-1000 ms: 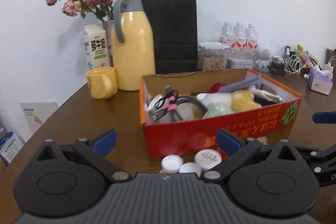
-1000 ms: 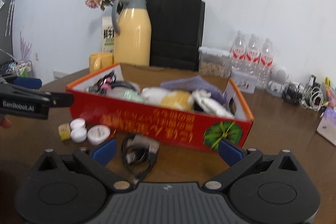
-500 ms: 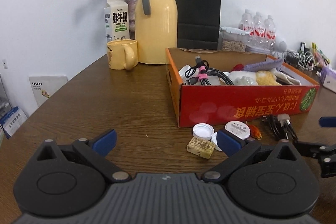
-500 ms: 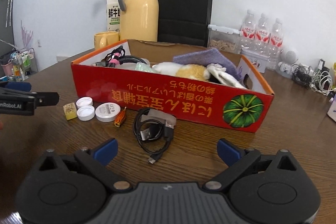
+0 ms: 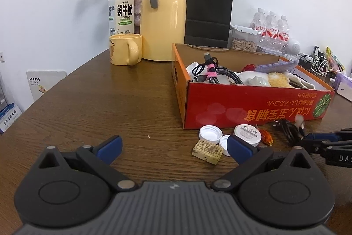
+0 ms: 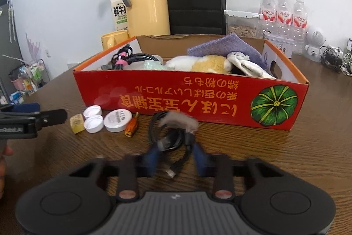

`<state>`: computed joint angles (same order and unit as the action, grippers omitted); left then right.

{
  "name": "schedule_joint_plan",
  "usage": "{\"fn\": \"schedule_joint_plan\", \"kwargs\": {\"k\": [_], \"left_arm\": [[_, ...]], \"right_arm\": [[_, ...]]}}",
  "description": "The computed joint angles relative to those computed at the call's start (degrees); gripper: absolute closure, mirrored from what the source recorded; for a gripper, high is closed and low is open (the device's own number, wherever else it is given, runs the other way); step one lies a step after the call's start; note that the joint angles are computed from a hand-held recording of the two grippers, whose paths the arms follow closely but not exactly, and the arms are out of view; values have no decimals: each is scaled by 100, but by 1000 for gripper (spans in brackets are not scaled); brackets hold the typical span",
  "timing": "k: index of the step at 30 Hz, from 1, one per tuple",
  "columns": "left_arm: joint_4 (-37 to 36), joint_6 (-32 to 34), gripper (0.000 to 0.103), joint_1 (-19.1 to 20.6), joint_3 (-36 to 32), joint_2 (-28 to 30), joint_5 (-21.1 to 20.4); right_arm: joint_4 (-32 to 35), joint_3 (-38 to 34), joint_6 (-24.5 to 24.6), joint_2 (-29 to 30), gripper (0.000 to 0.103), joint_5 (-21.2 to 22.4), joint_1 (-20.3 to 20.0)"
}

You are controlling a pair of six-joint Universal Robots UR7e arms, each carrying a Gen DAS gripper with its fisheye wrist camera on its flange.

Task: Organize objects
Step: 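Grasp the black USB cable with the right tool while the left tool grasps the small yellow block, then carry the cable with the right tool while the left tool carries the yellow block into the box, releasing both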

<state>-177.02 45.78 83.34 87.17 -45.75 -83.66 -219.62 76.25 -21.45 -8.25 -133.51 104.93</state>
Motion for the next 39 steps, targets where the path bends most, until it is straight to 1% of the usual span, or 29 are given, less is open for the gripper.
{"fn": "schedule_joint_plan", "kwargs": {"k": [3, 5, 9, 14, 21, 24, 26, 27, 28, 29, 30, 31, 32, 35, 39], "left_arm": [[-33, -22, 0, 4, 0, 10, -17], [-58, -47, 0, -5, -8, 25, 36], [-90, -98, 0, -3, -19, 37, 60], [-78, -69, 0, -16, -19, 43, 107], [123, 170, 0, -120, -31, 90, 439], [186, 258, 0, -165, -69, 149, 551], [295, 297, 1, -174, -128, 187, 543], [428, 279, 10, -168, -176, 195, 497], [561, 246, 25, -160, -221, 197, 451], [778, 186, 34, -141, -292, 194, 377], [805, 163, 50, -124, -294, 180, 280], [865, 134, 73, -103, -295, 157, 173], [968, 109, 72, -78, -312, 135, 72], [1023, 3, 72, -51, -321, 116, -20], [805, -69, 72, -35, -256, 97, -86]], "right_arm": [[-189, -1, -117, 47, 90, -23, 19], [-385, 40, -211, 60, 96, 19, 32], [-825, 115, -433, 96, 98, 101, 67], [-1247, 201, -568, 111, 101, 66, 79], [-1901, 276, -805, 144, 101, 37, 79], [-2013, 323, -830, 132, 101, 86, 68], [-2056, 322, -840, 136, 101, 114, 68], [-2059, 320, -837, 138, 101, 128, 65], [-2068, 324, -835, 137, 101, 137, 63], [-2075, 332, -831, 134, 101, 151, 60], [-2080, 340, -829, 131, 101, 163, 57], [-2099, 336, -838, 138, 101, 167, 58], [-2113, 331, -847, 144, 101, 170, 60], [-2129, 319, -866, 156, 101, 171, 65], [-2214, 289, -953, 182, 101, 177, 77]]}}
